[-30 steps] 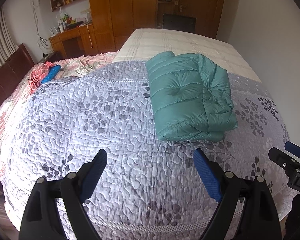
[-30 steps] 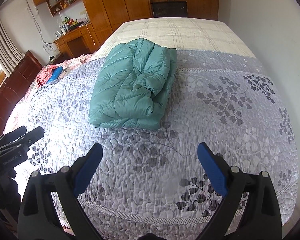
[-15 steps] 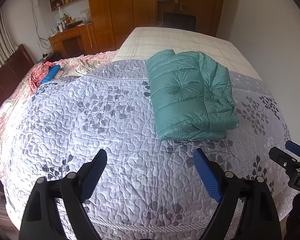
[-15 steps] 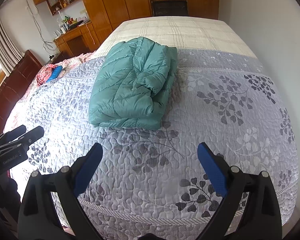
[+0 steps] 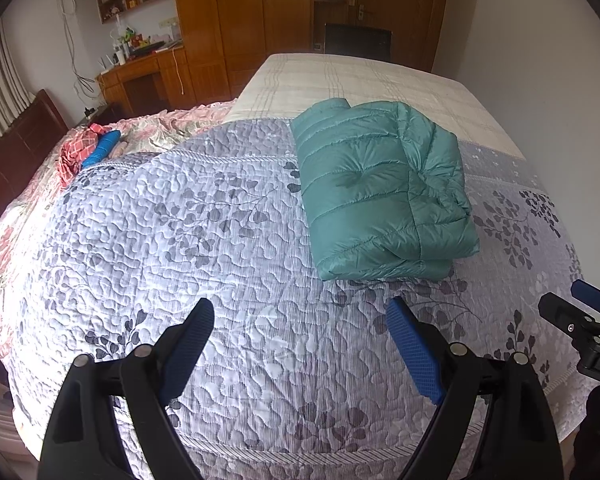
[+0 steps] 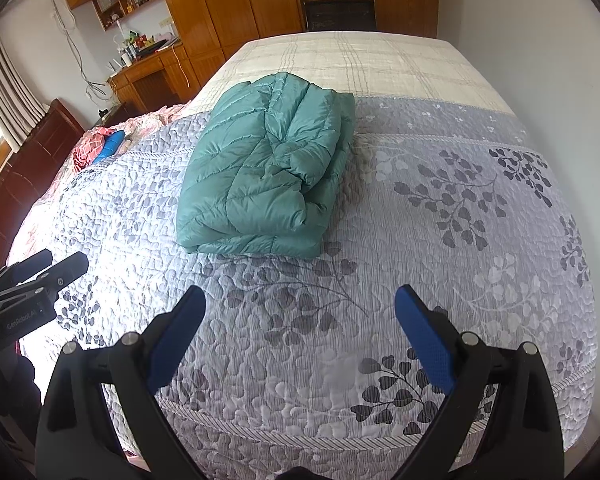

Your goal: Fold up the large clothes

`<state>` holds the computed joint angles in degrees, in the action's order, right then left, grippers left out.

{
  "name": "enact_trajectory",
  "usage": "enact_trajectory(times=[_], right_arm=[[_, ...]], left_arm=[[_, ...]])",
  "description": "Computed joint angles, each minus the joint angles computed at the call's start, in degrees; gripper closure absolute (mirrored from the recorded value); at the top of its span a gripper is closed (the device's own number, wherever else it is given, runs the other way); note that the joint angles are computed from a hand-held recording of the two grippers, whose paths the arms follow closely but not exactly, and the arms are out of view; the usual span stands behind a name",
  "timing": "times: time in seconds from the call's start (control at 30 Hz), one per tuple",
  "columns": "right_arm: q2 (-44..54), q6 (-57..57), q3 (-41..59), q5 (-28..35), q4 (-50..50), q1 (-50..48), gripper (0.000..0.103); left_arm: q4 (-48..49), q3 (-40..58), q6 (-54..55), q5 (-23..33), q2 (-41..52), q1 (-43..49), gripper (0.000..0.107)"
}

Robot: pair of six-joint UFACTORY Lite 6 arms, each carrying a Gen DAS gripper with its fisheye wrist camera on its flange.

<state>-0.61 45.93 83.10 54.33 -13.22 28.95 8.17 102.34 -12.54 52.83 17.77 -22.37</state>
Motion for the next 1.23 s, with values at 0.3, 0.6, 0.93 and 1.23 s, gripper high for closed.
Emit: enact_trajectory(times=[0.3,0.6,0.93,1.23], right_arm=[[-0.06,-0.18,-0.15,-0.08,0.07,-0.11,0.008],[-0.07,-0.32,-0.14,0.0,0.19,-0.13,0.008],[-0.11,-0.21,-0.34,-0.21,0.25,-0.06,0.008],[-0.45,-0.29,-0.93,-0.45,0.35,-0.06,0.008]], left_arm=[[-0.41,0.0,0.56,-0.18,0.26,0.35,0.019],[-0.17,0.03,0.9,-0.39,0.29,0.5,0.019],[0.02,0.37,0.87,-0.43,0.51,0.52,0.019],[-0.12,0.58,1.18,-0.3,0.59,0.47,0.019]])
